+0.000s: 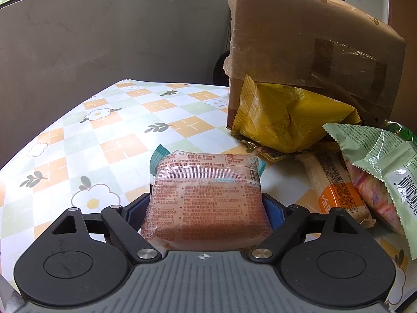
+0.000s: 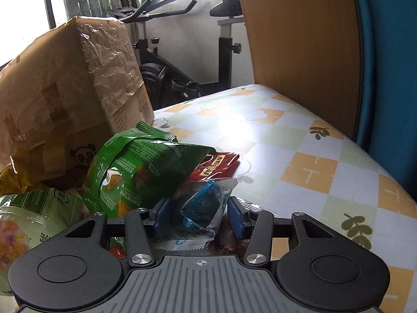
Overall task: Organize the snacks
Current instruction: 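Grasp the clear blue-labelled packet with the right tool while the left tool holds its packet, then carry both packets over the box and open both tools to drop them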
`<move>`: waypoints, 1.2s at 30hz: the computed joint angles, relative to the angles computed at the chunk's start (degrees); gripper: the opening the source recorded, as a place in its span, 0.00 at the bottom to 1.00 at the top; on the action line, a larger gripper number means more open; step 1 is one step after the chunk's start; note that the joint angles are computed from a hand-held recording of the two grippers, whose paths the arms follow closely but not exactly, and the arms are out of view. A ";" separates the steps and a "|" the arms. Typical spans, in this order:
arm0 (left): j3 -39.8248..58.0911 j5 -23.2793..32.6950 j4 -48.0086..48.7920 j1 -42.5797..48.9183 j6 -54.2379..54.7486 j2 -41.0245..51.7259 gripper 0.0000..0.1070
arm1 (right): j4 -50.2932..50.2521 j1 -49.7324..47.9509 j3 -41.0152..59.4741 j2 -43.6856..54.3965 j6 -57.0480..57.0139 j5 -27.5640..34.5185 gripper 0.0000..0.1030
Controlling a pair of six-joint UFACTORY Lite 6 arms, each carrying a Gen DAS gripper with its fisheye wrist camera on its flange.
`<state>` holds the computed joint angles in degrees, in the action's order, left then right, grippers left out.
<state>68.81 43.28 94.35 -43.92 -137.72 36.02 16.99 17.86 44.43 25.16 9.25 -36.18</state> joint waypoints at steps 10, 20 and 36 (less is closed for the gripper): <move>-0.94 3.57 0.22 -2.17 -1.58 -0.11 0.77 | -2.08 0.17 -4.07 -1.89 3.24 -5.13 0.35; -3.02 4.98 0.50 -2.42 -4.38 -2.20 0.77 | -3.62 -1.29 -6.07 -2.31 7.56 -8.37 0.34; -3.50 7.05 0.57 -3.70 -4.62 -3.09 0.77 | -7.74 -2.74 -6.47 -1.94 10.97 -8.97 0.34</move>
<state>65.31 50.33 94.92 -47.62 -142.35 32.93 9.25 15.12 37.95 23.22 20.22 -45.15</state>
